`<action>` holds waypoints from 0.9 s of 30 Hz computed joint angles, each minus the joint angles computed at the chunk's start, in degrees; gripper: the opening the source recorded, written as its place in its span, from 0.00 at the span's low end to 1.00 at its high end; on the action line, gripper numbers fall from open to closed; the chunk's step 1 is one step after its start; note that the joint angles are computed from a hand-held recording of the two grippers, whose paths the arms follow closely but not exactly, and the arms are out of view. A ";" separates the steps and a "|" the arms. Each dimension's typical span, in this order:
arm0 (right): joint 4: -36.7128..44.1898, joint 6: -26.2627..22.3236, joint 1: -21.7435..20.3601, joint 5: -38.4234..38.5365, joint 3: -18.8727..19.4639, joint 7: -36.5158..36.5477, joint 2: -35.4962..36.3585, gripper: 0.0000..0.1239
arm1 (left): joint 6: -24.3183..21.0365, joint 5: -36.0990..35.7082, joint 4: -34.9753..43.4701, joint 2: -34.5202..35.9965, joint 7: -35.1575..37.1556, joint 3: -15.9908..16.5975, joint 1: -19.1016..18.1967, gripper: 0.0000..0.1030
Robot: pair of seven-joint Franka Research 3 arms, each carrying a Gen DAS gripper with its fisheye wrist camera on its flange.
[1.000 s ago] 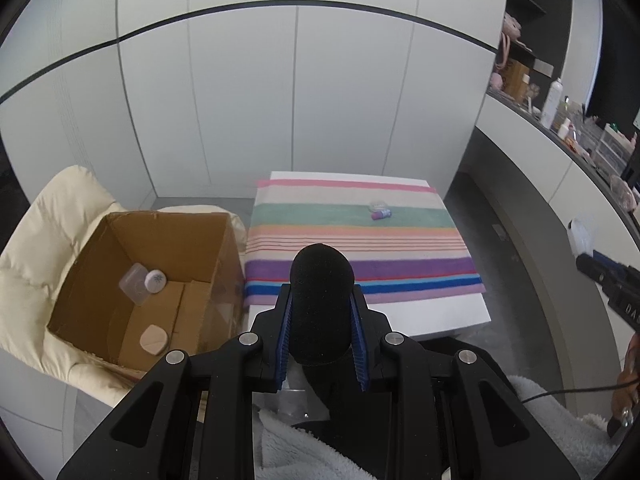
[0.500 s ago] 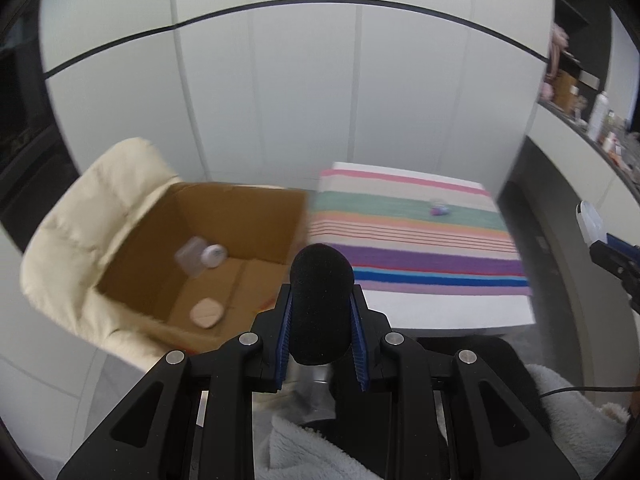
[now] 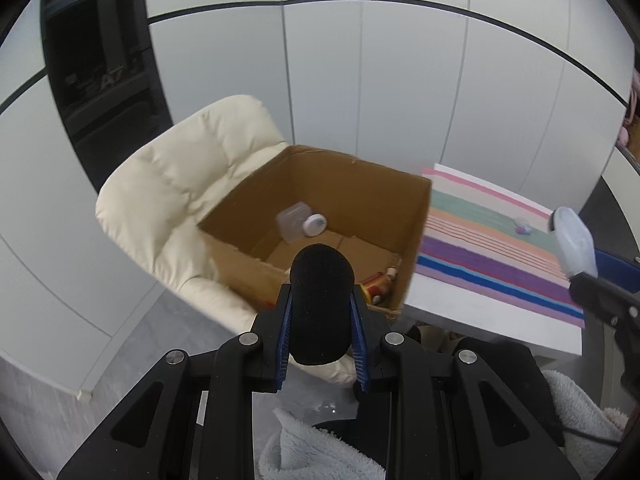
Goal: Organize objects
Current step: 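Carry the black puff and white item with both tools toward the cardboard box, then open both tools to drop the puff and white item into the box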
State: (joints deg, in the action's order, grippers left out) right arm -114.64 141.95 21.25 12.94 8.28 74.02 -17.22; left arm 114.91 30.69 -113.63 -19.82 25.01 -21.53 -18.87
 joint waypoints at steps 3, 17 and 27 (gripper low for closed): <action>1.20 -0.08 1.24 0.95 0.38 -1.39 1.47 0.30 | 0.08 -0.23 -0.39 0.28 -0.66 0.07 0.07 0.26; 11.69 -1.09 2.24 -3.02 0.93 -0.19 12.50 0.30 | 5.89 8.66 6.99 11.16 -2.47 1.73 1.92 0.26; 38.19 -7.00 4.47 -8.27 -1.10 5.41 34.02 0.30 | 8.37 11.93 16.05 21.75 -2.29 7.22 2.60 0.66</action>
